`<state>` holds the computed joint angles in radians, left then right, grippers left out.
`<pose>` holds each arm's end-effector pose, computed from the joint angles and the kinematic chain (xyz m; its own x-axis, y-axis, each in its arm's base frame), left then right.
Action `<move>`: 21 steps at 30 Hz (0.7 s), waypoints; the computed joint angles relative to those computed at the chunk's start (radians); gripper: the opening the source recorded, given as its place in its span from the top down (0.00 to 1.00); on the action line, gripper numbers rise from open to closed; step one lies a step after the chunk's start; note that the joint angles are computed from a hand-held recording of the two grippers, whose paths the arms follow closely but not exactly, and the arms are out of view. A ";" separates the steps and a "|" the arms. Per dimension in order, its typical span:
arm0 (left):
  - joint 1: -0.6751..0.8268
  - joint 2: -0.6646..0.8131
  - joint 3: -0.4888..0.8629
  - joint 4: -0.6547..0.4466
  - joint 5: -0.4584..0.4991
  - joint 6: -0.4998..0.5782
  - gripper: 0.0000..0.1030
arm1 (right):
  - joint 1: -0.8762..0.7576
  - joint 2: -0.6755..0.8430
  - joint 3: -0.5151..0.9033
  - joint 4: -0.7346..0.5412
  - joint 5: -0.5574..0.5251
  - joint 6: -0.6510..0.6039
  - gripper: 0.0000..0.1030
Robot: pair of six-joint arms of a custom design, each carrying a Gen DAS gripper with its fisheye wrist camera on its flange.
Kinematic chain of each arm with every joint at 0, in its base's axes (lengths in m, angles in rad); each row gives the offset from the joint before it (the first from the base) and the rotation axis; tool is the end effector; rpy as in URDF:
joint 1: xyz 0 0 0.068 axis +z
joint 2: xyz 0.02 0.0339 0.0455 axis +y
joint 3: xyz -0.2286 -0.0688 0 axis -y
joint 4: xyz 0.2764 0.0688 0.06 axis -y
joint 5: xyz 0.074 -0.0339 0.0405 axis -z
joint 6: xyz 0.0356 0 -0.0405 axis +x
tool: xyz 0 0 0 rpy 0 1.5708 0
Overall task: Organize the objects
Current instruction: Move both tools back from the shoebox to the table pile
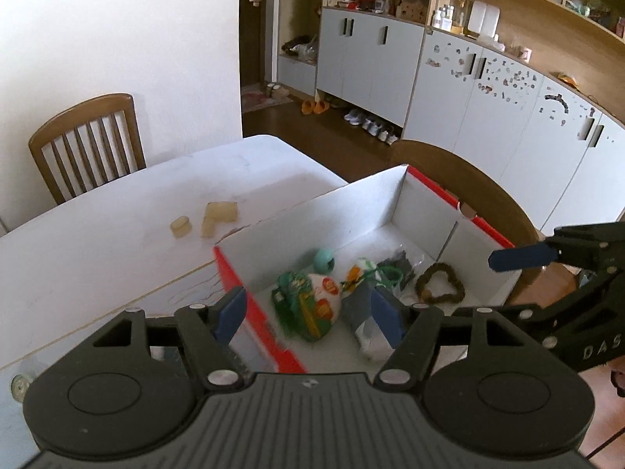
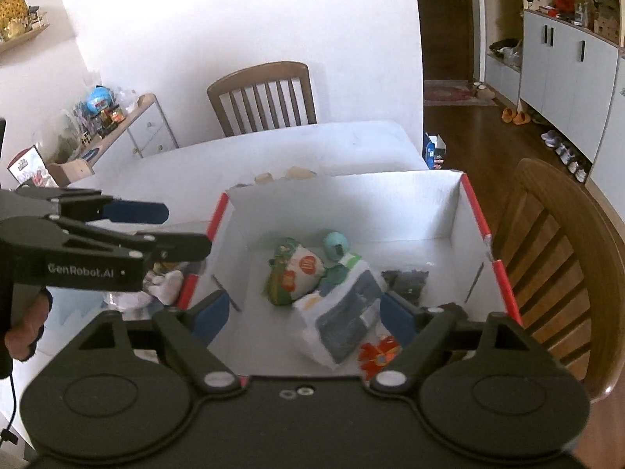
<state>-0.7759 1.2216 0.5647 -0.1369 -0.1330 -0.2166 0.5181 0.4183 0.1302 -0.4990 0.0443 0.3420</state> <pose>0.1988 -0.1885 0.1291 -0.6320 0.3217 -0.7051 0.5038 0.8619 -0.0583 0.1489 0.0831 0.1077 -0.7365 -0.0342 -0.6755 -0.2341 0.9499 0.2072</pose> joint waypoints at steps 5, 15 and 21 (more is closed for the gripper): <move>0.070 -0.198 -0.124 -0.055 0.044 0.030 0.32 | 0.192 0.093 0.041 0.058 0.141 0.136 0.12; 0.390 -0.693 -0.339 -0.297 0.222 0.178 0.19 | 0.476 0.496 0.190 0.267 0.313 0.339 0.04; 0.692 -0.819 -0.384 -0.415 0.427 0.345 0.16 | 0.574 0.750 0.312 0.363 0.341 0.397 0.04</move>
<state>-0.0839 0.4027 0.1811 -0.5515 0.2936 0.1284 1.0917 1.1681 0.4418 -0.1359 0.3849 0.7390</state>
